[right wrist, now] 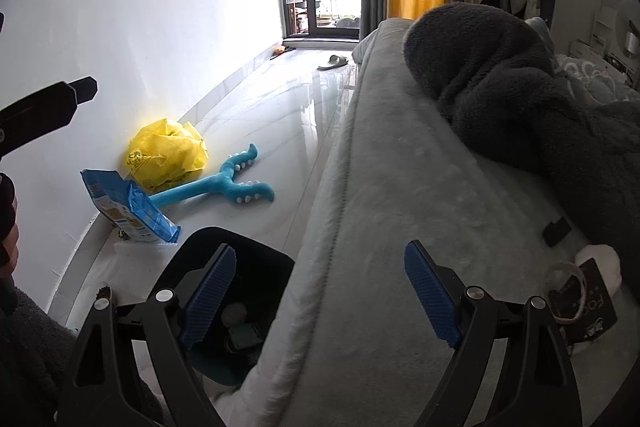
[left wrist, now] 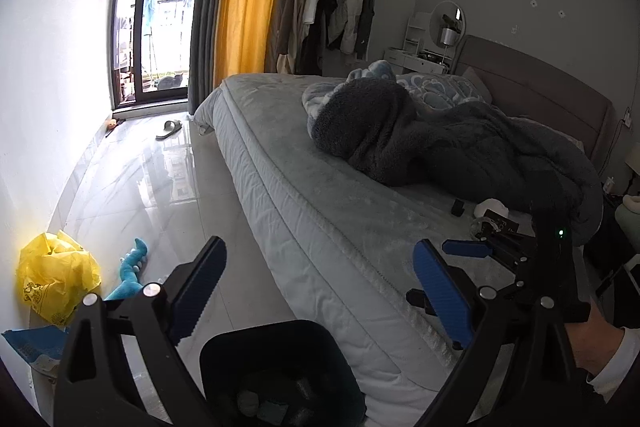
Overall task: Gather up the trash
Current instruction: 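Grasp the black tissue pack with the right gripper while the left gripper grasps the clear tape ring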
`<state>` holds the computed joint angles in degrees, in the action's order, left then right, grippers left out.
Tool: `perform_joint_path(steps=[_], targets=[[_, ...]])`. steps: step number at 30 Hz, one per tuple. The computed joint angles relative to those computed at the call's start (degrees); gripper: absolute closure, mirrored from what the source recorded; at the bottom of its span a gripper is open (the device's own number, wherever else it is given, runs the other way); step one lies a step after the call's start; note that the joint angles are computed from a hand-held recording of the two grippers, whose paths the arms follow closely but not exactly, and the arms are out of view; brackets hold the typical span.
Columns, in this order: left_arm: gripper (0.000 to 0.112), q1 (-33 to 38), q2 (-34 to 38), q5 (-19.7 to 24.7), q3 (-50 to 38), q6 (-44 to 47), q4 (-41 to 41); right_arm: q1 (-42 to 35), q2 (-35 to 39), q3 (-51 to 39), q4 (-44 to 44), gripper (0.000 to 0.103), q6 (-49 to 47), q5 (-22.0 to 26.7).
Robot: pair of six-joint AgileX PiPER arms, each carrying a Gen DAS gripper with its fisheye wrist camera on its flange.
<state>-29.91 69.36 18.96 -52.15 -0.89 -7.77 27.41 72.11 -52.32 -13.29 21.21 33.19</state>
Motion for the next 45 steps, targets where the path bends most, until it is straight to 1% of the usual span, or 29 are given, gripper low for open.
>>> perform_joint_path(steps=[2,5,9,12,16,23,27,32,34,37,39,43,45], targets=[[0.016,-1.1,1.0,-0.5,-0.6,-2.0,1.7,-2.1,-1.3,0.9,1.0,0.016,-2.1,0.2],[0.016,-3.3,3.5,-0.9,-2.7,-4.6,3.3,-6.3,-3.3,2.2,4.8,0.016,-7.6,0.2],[0.016,-6.7,6.5,-1.2,-5.4,-8.0,6.0,-10.1,-5.3,3.7,6.1,0.016,-12.6,0.7],[0.016,-8.3,8.9,-1.3,-7.4,-9.0,6.2,-13.4,-7.0,4.9,6.3,0.016,-16.4,0.7],[0.016,-10.6,12.3,-1.3,-10.2,-10.0,6.4,-19.1,-9.6,6.8,9.6,0.016,-25.2,0.0],[0.016,-13.3,19.0,-0.8,-15.6,-3.5,-1.0,-31.9,-13.0,9.9,22.4,0.015,-46.8,-0.6],[0.016,-14.4,23.3,0.7,-19.7,-1.5,-3.6,-37.0,-12.8,10.7,26.2,0.015,-54.0,-1.1],[0.016,-16.1,29.0,2.4,-25.7,-0.2,-5.6,-41.2,-11.9,10.8,29.1,0.015,-61.0,-2.4],[0.016,-16.4,31.2,2.9,-27.7,2.7,-9.3,-43.1,-11.5,10.9,30.8,0.015,-65.1,-3.1],[0.016,-16.8,34.6,4.3,-31.1,4.7,-12.3,-45.2,-10.4,11.2,32.6,0.015,-69.4,-4.1],[0.016,-16.9,36.7,5.4,-33.6,5.5,-13.7,-47.1,-9.7,11.3,34.9,0.015,-73.1,-4.1],[0.016,-17.2,41.0,7.7,-38.8,6.5,-15.3,-51.1,-8.8,12.2,43.0,0.015,-84.8,-3.2],[0.016,-17.5,43.0,8.8,-41.1,7.4,-16.5,-51.9,-8.8,12.8,44.7,0.015,-88.1,-3.3]])
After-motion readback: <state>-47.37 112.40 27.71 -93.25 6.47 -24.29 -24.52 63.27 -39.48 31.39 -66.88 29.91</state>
